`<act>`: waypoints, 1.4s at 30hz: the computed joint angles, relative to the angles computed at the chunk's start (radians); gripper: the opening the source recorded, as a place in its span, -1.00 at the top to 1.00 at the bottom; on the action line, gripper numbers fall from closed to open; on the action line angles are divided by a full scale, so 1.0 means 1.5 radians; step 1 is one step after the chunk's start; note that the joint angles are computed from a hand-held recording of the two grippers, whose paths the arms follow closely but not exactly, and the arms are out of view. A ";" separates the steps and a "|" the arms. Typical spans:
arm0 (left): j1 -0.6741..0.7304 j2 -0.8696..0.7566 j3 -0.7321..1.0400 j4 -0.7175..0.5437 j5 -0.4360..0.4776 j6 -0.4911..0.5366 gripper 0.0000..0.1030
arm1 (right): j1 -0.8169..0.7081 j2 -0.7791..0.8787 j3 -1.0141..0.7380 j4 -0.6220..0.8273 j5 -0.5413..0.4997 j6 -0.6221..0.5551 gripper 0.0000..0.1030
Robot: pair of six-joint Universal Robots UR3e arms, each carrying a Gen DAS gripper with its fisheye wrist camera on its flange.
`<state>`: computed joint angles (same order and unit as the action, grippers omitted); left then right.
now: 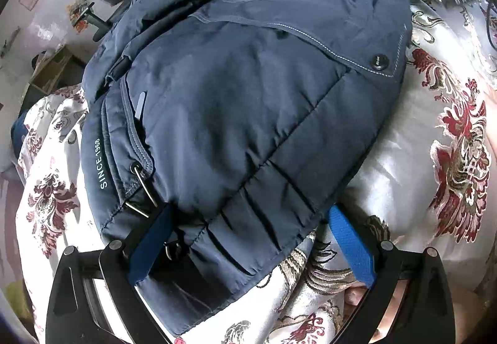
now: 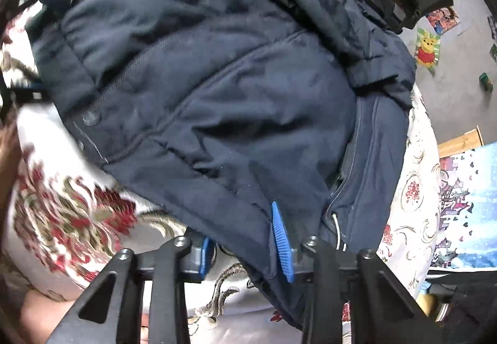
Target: Fold large clothes
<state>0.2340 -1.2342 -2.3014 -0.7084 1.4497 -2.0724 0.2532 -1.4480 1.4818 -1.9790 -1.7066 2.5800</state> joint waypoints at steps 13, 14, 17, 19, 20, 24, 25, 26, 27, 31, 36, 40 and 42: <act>0.063 0.081 0.033 -0.093 -0.098 -0.012 -0.58 | -0.025 0.057 -0.233 0.121 0.094 0.104 0.67; 0.063 0.080 0.042 -0.104 -0.102 -0.013 -0.46 | -0.026 0.057 -0.238 0.126 0.098 0.106 0.67; 0.045 0.067 0.065 -0.112 -0.086 -0.023 0.00 | -0.031 0.057 -0.254 0.136 0.105 0.114 0.68; 0.043 0.067 0.078 -0.117 -0.088 -0.023 0.22 | -0.033 0.055 -0.258 0.140 0.110 0.119 0.69; 0.049 0.069 0.084 -0.122 -0.097 -0.022 0.31 | -0.035 0.053 -0.254 0.136 0.111 0.119 0.70; 0.080 0.073 0.133 -0.187 -0.153 -0.042 0.48 | -0.047 0.061 -0.287 0.149 0.122 0.132 0.71; 0.084 0.071 0.144 -0.198 -0.161 -0.049 0.51 | -0.051 0.064 -0.296 0.152 0.127 0.136 0.70; 0.086 0.068 0.155 -0.206 -0.168 -0.055 0.58 | -0.056 0.070 -0.311 0.158 0.133 0.143 0.70; 0.088 0.066 0.165 -0.209 -0.175 -0.058 0.65 | -0.060 0.074 -0.323 0.162 0.139 0.147 0.71; 0.100 0.058 0.208 -0.213 -0.211 -0.081 0.77 | -0.060 0.091 -0.365 0.158 0.142 0.160 0.75; 0.104 0.006 0.280 -0.174 -0.250 -0.128 0.84 | -0.067 0.120 -0.426 0.153 0.144 0.176 0.79; 0.087 -0.057 0.359 -0.133 -0.253 -0.188 0.85 | -0.068 0.162 -0.501 0.154 0.136 0.180 0.81; 0.075 -0.096 0.406 -0.114 -0.242 -0.220 0.86 | -0.066 0.204 -0.575 0.162 0.126 0.182 0.81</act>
<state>0.3467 -1.3779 -1.6917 -0.8791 1.0862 -2.4027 0.1548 -1.1427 0.6187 -1.7355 -1.5170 2.8537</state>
